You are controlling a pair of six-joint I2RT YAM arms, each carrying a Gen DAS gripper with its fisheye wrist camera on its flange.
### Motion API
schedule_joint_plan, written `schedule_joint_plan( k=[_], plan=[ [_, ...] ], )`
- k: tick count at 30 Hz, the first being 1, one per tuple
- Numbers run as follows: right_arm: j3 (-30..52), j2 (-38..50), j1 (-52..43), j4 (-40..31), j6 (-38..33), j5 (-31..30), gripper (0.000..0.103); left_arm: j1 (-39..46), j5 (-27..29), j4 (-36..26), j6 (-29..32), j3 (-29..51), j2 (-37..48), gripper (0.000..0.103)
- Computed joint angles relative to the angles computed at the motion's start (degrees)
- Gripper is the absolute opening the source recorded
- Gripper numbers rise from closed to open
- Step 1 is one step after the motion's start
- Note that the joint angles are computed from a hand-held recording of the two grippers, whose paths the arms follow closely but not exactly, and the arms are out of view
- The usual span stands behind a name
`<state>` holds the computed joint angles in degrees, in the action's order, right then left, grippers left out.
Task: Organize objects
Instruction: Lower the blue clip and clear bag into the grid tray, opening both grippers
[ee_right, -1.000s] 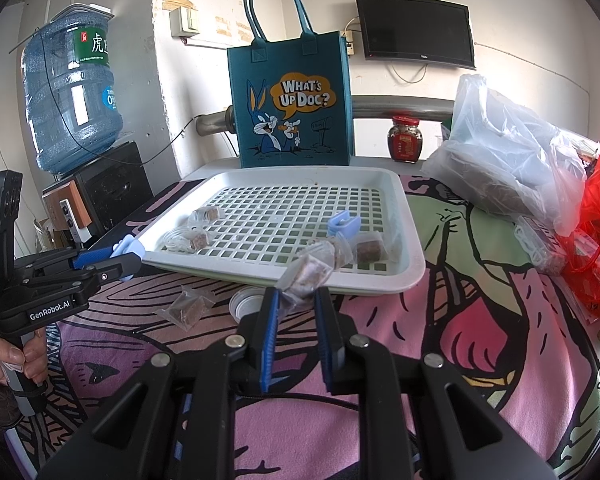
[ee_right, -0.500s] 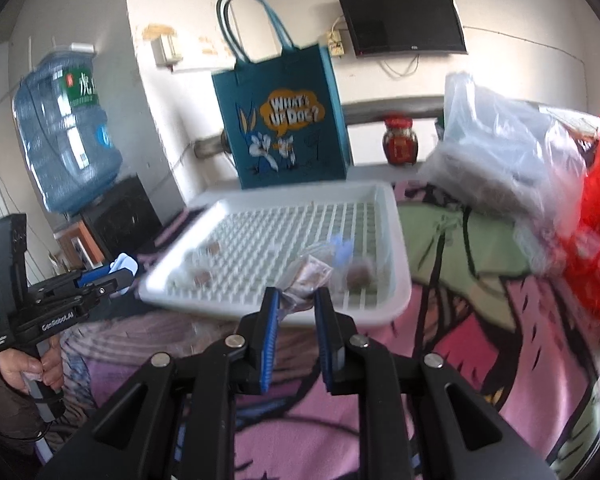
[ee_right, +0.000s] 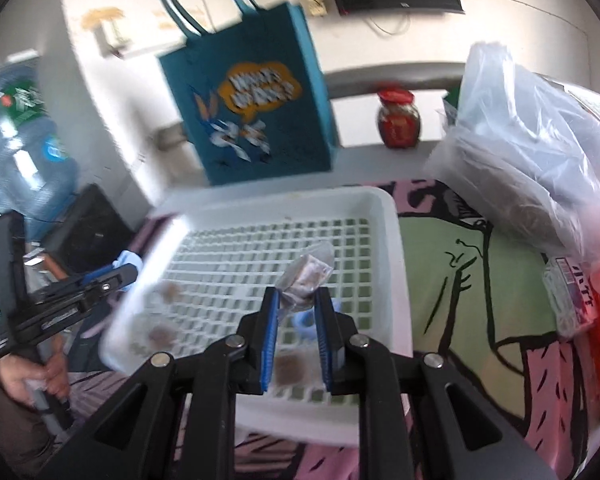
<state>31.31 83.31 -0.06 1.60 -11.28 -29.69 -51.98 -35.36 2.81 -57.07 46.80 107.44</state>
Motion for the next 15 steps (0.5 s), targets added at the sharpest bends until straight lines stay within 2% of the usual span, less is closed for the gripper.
schedule_joint_plan(
  k=[5,9,12,14,15],
  plan=[
    [3.4,9.0,2.6,3.7,1.2,8.2,0.018,1.0,3.1,-0.8,0.7,6.4,8.2,0.03],
    [4.5,13.0,2.3,6.0,1.9,8.9,0.022,0.8,3.7,-3.5,0.7,9.1,10.8,0.031],
    [4.6,12.1,0.0,4.4,2.4,4.0,0.031,-0.1,3.1,-1.0,0.4,6.2,7.8,0.049],
    [3.1,8.4,-1.9,3.6,3.1,1.0,0.033,-2.0,0.1,0.5,-0.2,3.4,4.0,0.067],
    [2.4,5.7,-3.0,2.3,3.0,-0.6,0.034,-3.4,-2.2,1.2,-0.3,1.9,1.5,0.072]
  ],
)
